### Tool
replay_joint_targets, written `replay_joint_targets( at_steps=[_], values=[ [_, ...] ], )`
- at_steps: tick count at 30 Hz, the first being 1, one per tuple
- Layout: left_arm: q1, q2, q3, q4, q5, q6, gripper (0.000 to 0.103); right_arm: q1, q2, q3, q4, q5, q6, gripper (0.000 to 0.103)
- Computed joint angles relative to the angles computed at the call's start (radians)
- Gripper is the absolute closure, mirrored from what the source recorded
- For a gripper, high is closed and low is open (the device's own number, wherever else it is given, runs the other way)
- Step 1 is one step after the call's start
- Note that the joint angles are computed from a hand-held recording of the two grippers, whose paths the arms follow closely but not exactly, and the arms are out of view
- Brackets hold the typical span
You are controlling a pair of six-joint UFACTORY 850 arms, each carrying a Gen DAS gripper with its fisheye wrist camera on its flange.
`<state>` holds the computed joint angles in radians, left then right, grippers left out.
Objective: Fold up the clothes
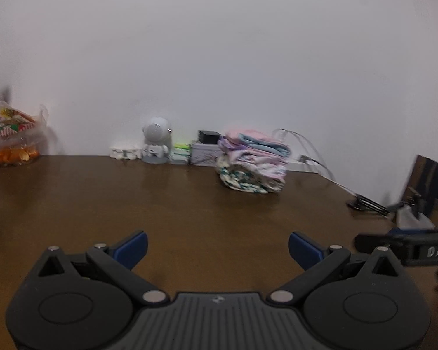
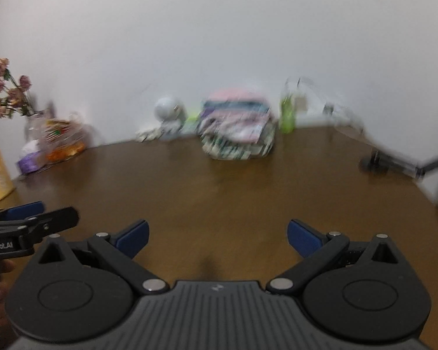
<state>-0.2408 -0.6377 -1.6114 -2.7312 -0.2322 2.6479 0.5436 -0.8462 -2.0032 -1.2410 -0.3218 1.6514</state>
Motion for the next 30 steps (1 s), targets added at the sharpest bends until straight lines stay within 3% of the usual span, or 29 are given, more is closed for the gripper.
replay_joint_targets(
  at_steps=[3, 9, 13, 19, 30],
  values=[
    [-0.002, 0.061, 0.095, -0.051, -0.039, 0.061, 0.000, 0.016, 0.057, 0.095, 0.011, 0.048, 0.055, 0.000],
    [-0.003, 0.147, 0.228, -0.062, -0.037, 0.075, 0.000, 0.070, 0.121, 0.202, -0.130, -0.019, 0.183, 0.000],
    [0.001, 0.194, 0.300, 0.030, -0.054, -0.041, 0.000, 0.106, 0.151, 0.251, -0.191, -0.075, 0.249, 0.000],
    [0.002, 0.232, 0.353, 0.001, -0.062, 0.005, 0.000, 0.153, 0.178, 0.294, -0.195, -0.168, 0.232, 0.000],
    [0.005, 0.260, 0.380, -0.063, -0.089, 0.056, 0.000, 0.168, 0.183, 0.298, -0.243, -0.190, 0.254, 0.000]
  ],
)
